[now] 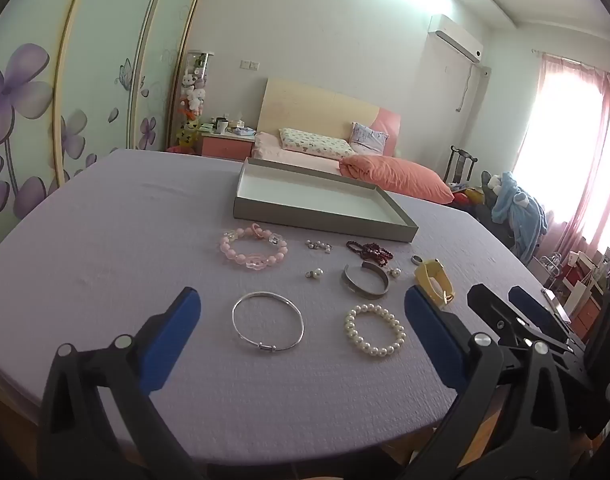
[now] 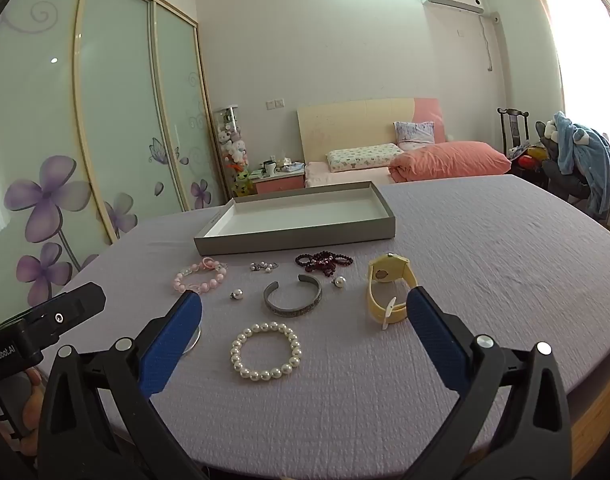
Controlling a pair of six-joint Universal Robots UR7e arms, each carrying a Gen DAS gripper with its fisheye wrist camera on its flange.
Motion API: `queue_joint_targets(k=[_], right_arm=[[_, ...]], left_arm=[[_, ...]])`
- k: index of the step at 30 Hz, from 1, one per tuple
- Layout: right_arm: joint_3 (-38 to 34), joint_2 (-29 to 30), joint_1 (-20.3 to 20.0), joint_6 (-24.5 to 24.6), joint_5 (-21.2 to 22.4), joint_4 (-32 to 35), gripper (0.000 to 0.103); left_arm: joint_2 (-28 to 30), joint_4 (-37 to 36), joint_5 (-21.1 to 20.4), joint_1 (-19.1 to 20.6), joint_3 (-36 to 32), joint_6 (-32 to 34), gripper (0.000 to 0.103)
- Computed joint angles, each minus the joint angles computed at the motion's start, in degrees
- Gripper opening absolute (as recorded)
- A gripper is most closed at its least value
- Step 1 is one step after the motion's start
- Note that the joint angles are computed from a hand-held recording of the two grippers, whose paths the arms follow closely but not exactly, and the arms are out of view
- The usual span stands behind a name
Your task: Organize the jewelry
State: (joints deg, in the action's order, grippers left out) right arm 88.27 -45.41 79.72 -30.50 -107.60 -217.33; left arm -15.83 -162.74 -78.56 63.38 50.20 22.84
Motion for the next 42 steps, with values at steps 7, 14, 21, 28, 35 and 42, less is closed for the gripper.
queue_joint_targets(k=[7,14,21,28,35,42], right_arm=[[-0.06,0.07,0.01,0.02,-0.07,-0.04,0.102],[-0.20,0.13,0.01,0.04,-0.12,-0.09,0.102],[-0.05,0.04,0.03,-0.02,-0.09,-0.14,0.102],[-0.03,0.04,0.01,-0.01,-0.06,-0.12,0.102],[-0.06,0.11,0.01,0.00,-0.08,-0.20,0.102],[-0.06,0.13,-0.01,0.06,-0.03,-0.16,0.102]], left_arm=[[0.02,-0.07,0.15,-0.01,-0.02,-0.14,0.101],[-0.29,-0.07,0.12,0.13,0.38,-0.28,0.101],[-0.35,-0.18,0.05,0.17,0.52,-0.40,0.101],[-0.39,-0.23,0.04,0.17,0.61,-0.42,0.101],[-0.41,-0.26,0.08,0.15,0.67,-0.45,0.101],[-0.39,-0.26,0.12,0.16,0.65,-0.48,0.101]])
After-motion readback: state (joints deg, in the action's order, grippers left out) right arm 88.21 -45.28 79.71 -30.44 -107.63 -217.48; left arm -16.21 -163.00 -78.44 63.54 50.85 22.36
